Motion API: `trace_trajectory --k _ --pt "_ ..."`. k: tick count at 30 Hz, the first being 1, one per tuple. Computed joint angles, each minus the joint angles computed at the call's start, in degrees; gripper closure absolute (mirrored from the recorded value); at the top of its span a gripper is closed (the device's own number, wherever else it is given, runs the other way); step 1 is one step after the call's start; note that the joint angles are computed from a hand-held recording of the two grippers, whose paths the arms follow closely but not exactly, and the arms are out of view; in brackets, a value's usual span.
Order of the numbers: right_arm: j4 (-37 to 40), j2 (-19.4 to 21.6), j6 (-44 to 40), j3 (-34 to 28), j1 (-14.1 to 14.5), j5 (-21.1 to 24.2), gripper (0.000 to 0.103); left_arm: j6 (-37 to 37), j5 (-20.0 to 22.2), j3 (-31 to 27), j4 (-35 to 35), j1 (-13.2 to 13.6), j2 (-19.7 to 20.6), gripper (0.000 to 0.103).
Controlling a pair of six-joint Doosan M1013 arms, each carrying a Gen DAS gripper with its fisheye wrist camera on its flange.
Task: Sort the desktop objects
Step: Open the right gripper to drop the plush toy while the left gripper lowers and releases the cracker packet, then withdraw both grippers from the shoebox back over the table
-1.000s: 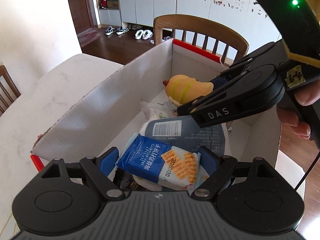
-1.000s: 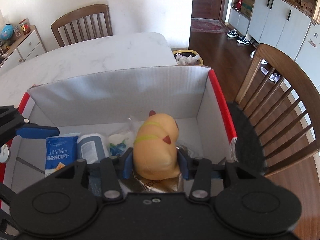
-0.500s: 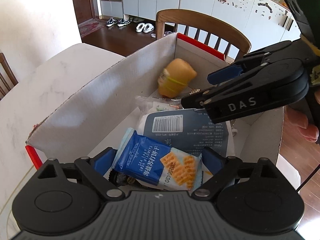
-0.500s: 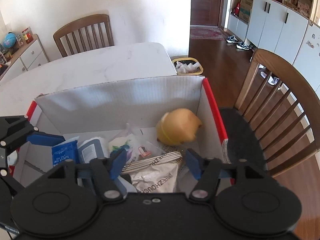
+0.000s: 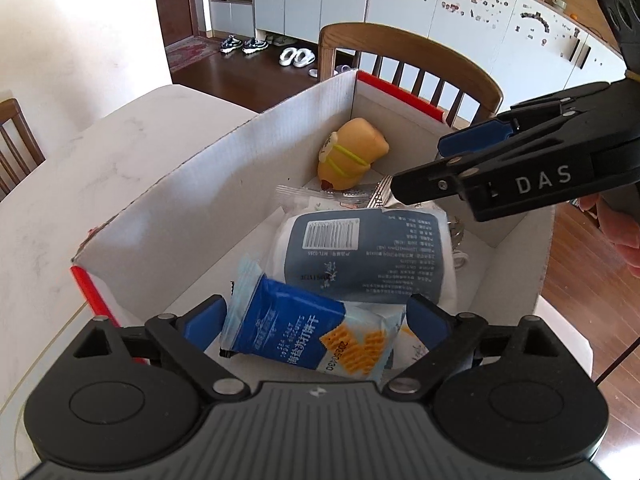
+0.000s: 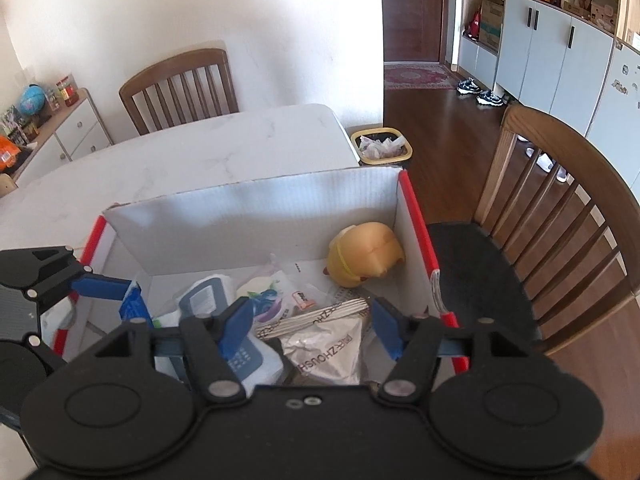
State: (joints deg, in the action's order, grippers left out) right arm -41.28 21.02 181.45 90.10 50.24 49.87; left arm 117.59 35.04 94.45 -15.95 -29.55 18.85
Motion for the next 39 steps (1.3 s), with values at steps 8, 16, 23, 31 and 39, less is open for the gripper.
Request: trace_trajectory --k 8,16,23,31,39 --pt "-1.8 -1.0 1.4 0.2 1.6 0.0 0.037 0.6 -2.0 2.3 -2.0 0.5 -2.5 0.004" --pt "-4.3 -1.5 2.9 0.0 3.6 1.6 0.036 1.8 -4.5 4.6 -5.6 0.9 -5.3 0.002" --pt "-6.3 -1.7 4.3 -0.3 5.2 3.3 0.035 5.2 -6.3 6.6 -10.7 1.3 -7.4 0.000" --pt "-10.4 -1.7 8.9 -0.2 7.3 4.3 0.026 7.3 -8.7 8.5 -15.4 2.1 -9.1 0.000" --pt "-10.8 -0.3 8.8 -2.2 9.5 9.1 0.023 4.5 -12.6 11.2 -11.8 1.8 -11.3 0.000"
